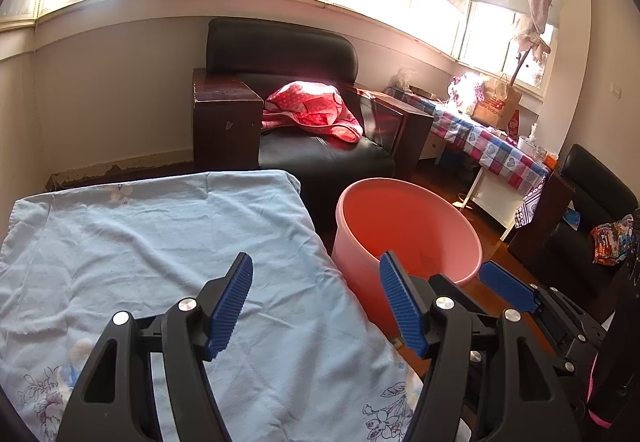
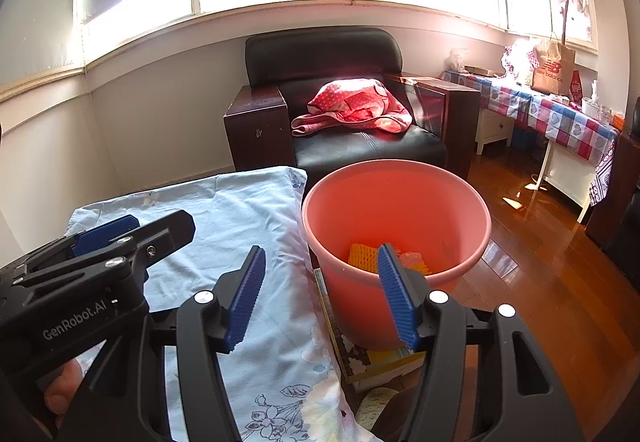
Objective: Collect trash
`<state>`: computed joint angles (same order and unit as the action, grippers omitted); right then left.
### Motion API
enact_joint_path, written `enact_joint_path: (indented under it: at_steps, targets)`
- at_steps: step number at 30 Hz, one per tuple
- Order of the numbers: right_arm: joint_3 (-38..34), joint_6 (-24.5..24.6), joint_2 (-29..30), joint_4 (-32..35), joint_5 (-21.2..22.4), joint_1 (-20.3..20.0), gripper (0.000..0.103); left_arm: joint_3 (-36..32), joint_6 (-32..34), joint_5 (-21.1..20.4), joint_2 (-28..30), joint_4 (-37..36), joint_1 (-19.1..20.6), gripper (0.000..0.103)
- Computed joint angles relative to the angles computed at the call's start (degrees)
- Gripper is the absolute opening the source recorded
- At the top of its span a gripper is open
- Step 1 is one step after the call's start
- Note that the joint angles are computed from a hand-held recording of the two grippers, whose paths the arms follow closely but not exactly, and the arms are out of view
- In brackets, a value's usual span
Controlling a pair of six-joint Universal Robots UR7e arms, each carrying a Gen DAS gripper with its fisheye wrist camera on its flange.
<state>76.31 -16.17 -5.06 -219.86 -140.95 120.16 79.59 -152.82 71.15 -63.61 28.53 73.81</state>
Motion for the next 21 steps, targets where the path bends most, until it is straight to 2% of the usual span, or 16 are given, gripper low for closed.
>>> enact_joint_path:
  at_steps: [21]
  targets:
    - [-1.89, -0.91, 1.55, 1.57, -0.83, 1.45, 0.059, 1.67, 0.58, -0.43, -1.73, -1.26, 0.45, 0.064]
